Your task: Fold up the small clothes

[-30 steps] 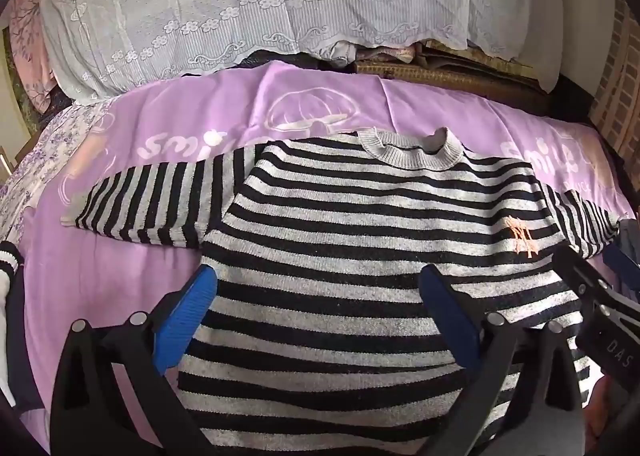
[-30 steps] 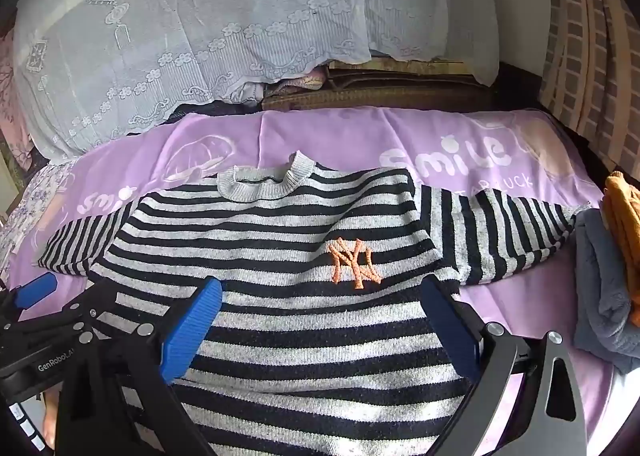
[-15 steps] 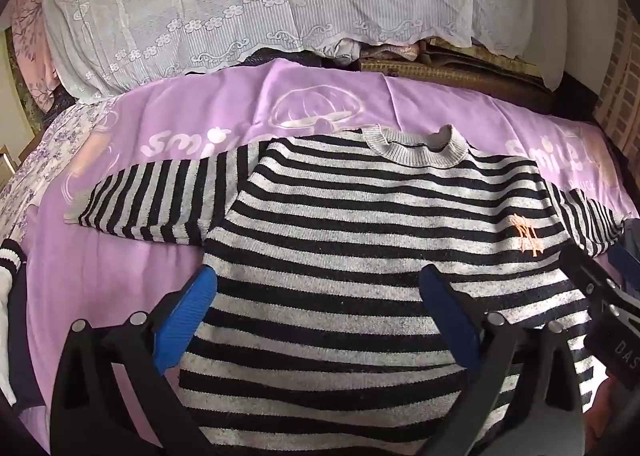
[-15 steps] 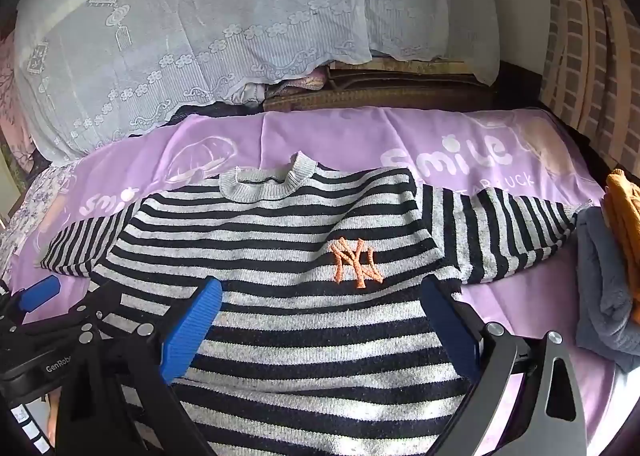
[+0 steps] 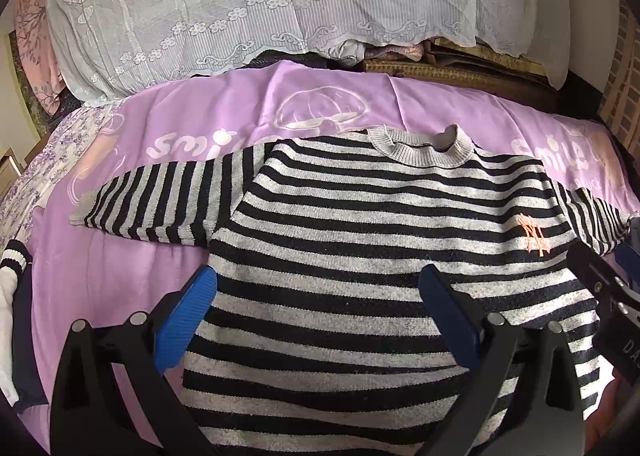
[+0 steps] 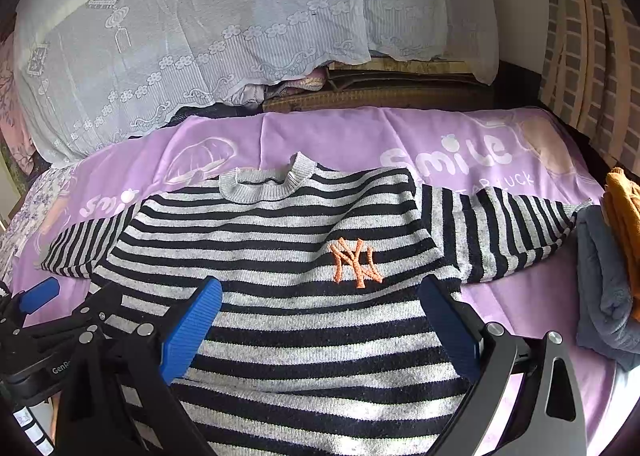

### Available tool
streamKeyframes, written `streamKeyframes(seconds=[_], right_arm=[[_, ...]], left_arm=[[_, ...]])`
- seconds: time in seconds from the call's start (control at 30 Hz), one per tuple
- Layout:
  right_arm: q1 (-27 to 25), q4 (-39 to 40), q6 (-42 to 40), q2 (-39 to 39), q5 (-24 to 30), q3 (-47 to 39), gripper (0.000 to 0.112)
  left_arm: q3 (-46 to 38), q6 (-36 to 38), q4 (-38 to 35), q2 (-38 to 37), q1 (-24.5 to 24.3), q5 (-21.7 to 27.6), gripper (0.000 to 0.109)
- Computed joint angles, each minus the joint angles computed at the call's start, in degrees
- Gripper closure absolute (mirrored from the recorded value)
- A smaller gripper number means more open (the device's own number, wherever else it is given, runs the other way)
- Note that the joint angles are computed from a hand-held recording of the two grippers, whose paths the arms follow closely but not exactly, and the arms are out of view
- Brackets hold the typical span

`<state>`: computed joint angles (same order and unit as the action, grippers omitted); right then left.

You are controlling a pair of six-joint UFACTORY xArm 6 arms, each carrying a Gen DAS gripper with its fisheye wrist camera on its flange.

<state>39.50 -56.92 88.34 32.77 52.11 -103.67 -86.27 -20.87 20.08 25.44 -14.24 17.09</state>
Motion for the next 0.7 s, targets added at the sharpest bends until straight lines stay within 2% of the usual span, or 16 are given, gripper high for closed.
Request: streamKeyframes(seconds=[0.47, 0.7], right_arm=[[-0.13, -0.06, 0.12, -0.31, -0.29, 0.39, 0.013], [-0.17, 0.03, 0.02, -0.34, -0.38, 0.40, 0.013]], left_arm=[[0.91, -6.57, 6.92, -0.76, 0.38, -1.17, 0.010], [0.95, -7.36, 7.80, -0.86, 0.42, -1.18, 0.010]])
